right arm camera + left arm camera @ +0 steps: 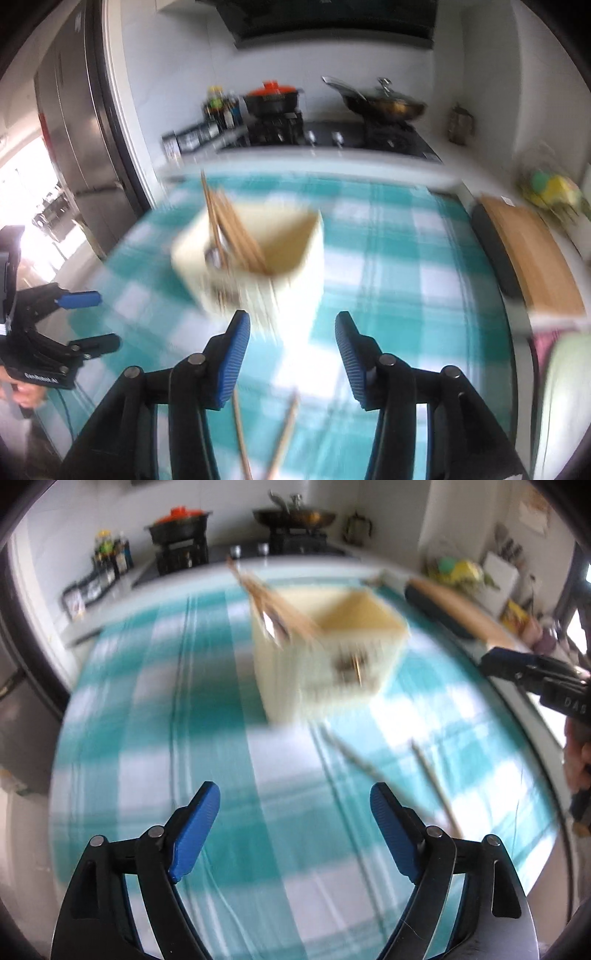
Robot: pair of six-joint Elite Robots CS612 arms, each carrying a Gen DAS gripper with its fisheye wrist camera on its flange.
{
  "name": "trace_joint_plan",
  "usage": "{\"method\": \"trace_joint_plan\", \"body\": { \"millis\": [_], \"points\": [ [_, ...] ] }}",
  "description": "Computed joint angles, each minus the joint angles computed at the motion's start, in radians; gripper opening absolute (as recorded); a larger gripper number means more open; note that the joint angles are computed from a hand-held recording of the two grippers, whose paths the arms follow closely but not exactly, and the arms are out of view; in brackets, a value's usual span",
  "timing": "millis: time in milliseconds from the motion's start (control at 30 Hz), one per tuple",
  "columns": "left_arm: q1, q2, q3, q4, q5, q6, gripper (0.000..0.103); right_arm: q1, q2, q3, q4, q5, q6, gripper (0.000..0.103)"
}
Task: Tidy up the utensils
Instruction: 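Open both grippers to drop the chopsticks into the holder, then withdraw both tools back toward the remaining chopsticks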
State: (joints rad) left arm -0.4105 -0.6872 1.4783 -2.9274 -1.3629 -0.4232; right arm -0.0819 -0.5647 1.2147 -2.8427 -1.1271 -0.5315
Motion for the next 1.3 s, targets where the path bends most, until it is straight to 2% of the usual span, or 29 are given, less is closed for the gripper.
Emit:
{"method": "trace_joint_plan", "body": {
  "millis": [67, 100, 200, 267, 333, 467, 600, 1300],
  "points": [
    [-0.024, -0.001, 0.048, -0.035, 0.033, -0.05, 0.085, -0.012, -0.024, 0.107, -0.109, -0.061, 0.002, 0.049],
    [-0.039, 0.002, 0.073, -0.056, 0.052, -0.102, 0.085, -0.018, -0.032, 0.147, -0.151, -0.083, 0.009, 0.049],
    [-0.064, 0.009, 0.111, -0.094, 0.077, -0.224, 0.085, -0.033, -0.046, 0.245, -0.266, -0.131, 0.046, 0.049],
    [-0.075, 0.011, 0.122, -0.1, 0.076, -0.265, 0.085, -0.039, -0.051, 0.289, -0.327, -0.156, 0.06, 0.049],
    [-0.084, 0.011, 0.129, -0.099, 0.076, -0.264, 0.085, -0.046, -0.055, 0.323, -0.374, -0.165, 0.074, 0.049],
    [-0.103, 0.007, 0.137, -0.089, 0.117, -0.259, 0.085, -0.056, -0.064, 0.357, -0.398, -0.157, 0.096, 0.049],
    [-0.11, 0.001, 0.142, -0.082, 0.134, -0.265, 0.085, -0.057, -0.068, 0.379, -0.441, -0.168, 0.084, 0.049],
    [-0.119, 0.006, 0.131, -0.022, 0.145, -0.296, 0.085, -0.065, -0.053, 0.384, -0.472, -0.199, 0.112, 0.049]
  ]
}}
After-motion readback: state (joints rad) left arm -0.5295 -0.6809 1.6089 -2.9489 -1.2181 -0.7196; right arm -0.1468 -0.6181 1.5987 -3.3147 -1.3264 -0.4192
